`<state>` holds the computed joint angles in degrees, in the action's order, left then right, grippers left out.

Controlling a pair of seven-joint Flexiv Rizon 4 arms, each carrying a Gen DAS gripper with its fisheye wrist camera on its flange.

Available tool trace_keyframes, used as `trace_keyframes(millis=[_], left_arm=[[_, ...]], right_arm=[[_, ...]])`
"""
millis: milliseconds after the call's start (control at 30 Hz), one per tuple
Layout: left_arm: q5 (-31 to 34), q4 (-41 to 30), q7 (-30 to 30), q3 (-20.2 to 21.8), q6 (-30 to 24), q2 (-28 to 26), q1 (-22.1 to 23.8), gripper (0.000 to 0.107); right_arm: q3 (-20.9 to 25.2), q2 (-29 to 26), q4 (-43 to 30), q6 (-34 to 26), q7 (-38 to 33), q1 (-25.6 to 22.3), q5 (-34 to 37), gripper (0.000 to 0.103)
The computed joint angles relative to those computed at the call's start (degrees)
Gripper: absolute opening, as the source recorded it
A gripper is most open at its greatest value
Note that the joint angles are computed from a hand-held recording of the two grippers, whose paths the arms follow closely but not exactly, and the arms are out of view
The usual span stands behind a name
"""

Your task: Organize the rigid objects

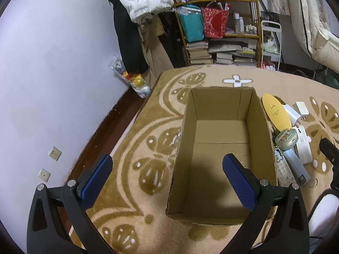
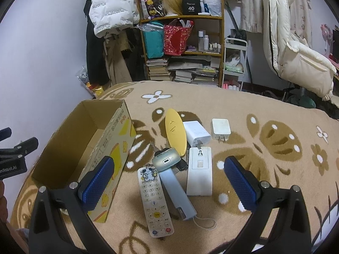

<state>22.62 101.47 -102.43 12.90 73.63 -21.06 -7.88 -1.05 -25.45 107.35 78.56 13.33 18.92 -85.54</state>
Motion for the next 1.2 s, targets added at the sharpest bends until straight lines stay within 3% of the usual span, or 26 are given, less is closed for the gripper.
trace_keyframes(millis=[400,567,667,800,1067,1133,1200], left_arm=[[-1.40,-8.73,0.68,-0.42,-9.67,-6.29,0.72,0.103],[-5.40,-11.24,3.27,-2.20,-14.26,-8.48,2.72,0.103],[-5.97,-12.83,3.51,-2.02,-16.35,-9.73,2.78,0.103],[-5.64,-15.14,3.22,-1.60,-19.52,-11.55,2.41,0.103],[-2.66,-18.75,3.52,-0.95,-25.35,-14.33,0.99,0.103],[-2.00,-19.39,3.26,-0.87,-26.48,-14.78,0.69,0.102],[-2.28,-19.19,3.80,-1.52,-26.22,-14.83,1.17,0.099]], right_arm=[[-2.48,-6.01,-4.49,1.71,-14.84,3.16,13.76,0.103],[-4.83,-9.31,-7.11,5.66,-19.11,4.63,18.15,0.103],[-4.35,-11.15,-8.71,4.85,-24.70,5.08,22.73,0.103],[-0.33,-13.93,-11.20,2.88,-33.52,3.55,30.90,0.094],[1.89,-16.54,-13.06,0.68,-42.00,3.33,40.63,0.087],[1.67,-17.07,-13.43,0.03,-43.06,3.73,42.70,0.072],[1.43,-17.32,-13.47,-0.33,-44.24,4.03,44.62,0.068]])
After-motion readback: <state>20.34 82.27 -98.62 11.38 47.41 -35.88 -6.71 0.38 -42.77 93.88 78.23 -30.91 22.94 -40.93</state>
